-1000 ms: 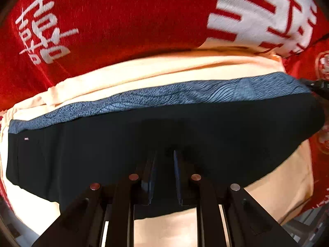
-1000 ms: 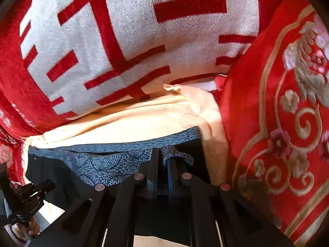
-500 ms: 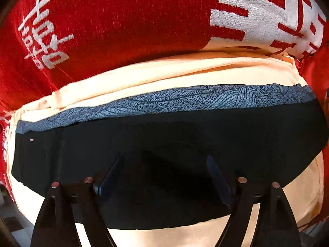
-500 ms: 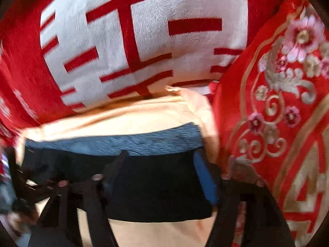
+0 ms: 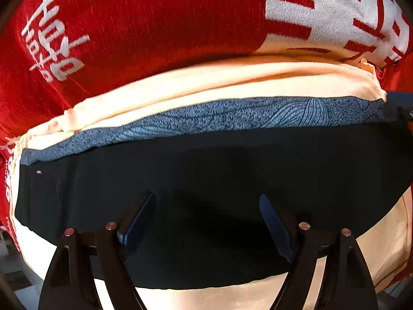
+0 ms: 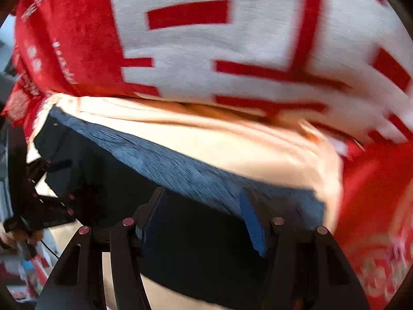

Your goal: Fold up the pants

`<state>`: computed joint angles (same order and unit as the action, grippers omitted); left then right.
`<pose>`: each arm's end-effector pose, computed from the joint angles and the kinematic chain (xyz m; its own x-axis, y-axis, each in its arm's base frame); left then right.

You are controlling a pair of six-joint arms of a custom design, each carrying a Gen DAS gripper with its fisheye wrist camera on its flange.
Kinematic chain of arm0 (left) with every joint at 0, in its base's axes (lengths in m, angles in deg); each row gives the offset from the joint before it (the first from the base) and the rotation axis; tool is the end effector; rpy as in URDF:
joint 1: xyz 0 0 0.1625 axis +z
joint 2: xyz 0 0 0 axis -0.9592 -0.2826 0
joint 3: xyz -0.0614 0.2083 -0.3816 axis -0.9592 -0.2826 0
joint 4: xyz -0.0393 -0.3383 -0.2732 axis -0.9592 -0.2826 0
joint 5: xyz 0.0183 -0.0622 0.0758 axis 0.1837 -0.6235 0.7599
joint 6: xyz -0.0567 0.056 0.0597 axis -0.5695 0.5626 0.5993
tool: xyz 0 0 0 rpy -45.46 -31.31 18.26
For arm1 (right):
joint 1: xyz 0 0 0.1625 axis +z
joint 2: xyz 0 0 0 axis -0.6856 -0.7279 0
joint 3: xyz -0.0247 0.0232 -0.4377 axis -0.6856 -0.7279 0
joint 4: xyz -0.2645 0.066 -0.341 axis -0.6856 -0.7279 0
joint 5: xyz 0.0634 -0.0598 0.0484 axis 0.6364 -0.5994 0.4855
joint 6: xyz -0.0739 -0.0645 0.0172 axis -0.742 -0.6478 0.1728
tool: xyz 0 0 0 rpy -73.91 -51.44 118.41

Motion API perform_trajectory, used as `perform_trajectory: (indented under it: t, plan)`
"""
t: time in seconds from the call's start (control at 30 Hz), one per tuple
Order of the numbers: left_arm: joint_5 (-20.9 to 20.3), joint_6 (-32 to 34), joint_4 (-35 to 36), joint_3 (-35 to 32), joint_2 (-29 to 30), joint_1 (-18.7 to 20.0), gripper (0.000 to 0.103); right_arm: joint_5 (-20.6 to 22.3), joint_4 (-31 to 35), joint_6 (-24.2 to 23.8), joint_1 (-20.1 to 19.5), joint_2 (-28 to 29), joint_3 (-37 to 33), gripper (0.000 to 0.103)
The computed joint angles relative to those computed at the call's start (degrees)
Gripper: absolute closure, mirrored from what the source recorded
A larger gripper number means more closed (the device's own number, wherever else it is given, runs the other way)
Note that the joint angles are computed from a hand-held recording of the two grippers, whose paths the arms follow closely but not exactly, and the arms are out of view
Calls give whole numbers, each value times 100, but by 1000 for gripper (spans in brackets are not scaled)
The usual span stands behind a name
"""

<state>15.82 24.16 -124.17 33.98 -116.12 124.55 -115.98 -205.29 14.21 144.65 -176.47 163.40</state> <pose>-0.1857 -0.5394 0.0669 -0.4320 0.7073 -0.5596 0.5946 0.6899 0.4130 0.1529 -0.3906 0.2611 -0.8128 0.3086 0.4940 0.1206 0.9189 -0.3755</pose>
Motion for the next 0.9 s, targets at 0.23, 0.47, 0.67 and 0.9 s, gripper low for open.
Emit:
perform_trajectory:
  t: [0.23, 0.47, 0.67, 0.9]
  plan:
    - [-23, 5, 13, 118, -110, 154, 20, 192, 842, -801, -246, 947, -650, 78]
    - [-35, 134, -173, -10, -113, 264, 20, -322, 1123, -292, -32, 1059, -808, 98]
    - [66, 98, -133, -272, 26, 340, 20, -411, 1133, 424, -50, 1079, -745, 86]
    - [391, 424, -563, -708, 347, 501, 20, -1233, 1837, 2709, 248, -258, -17, 80]
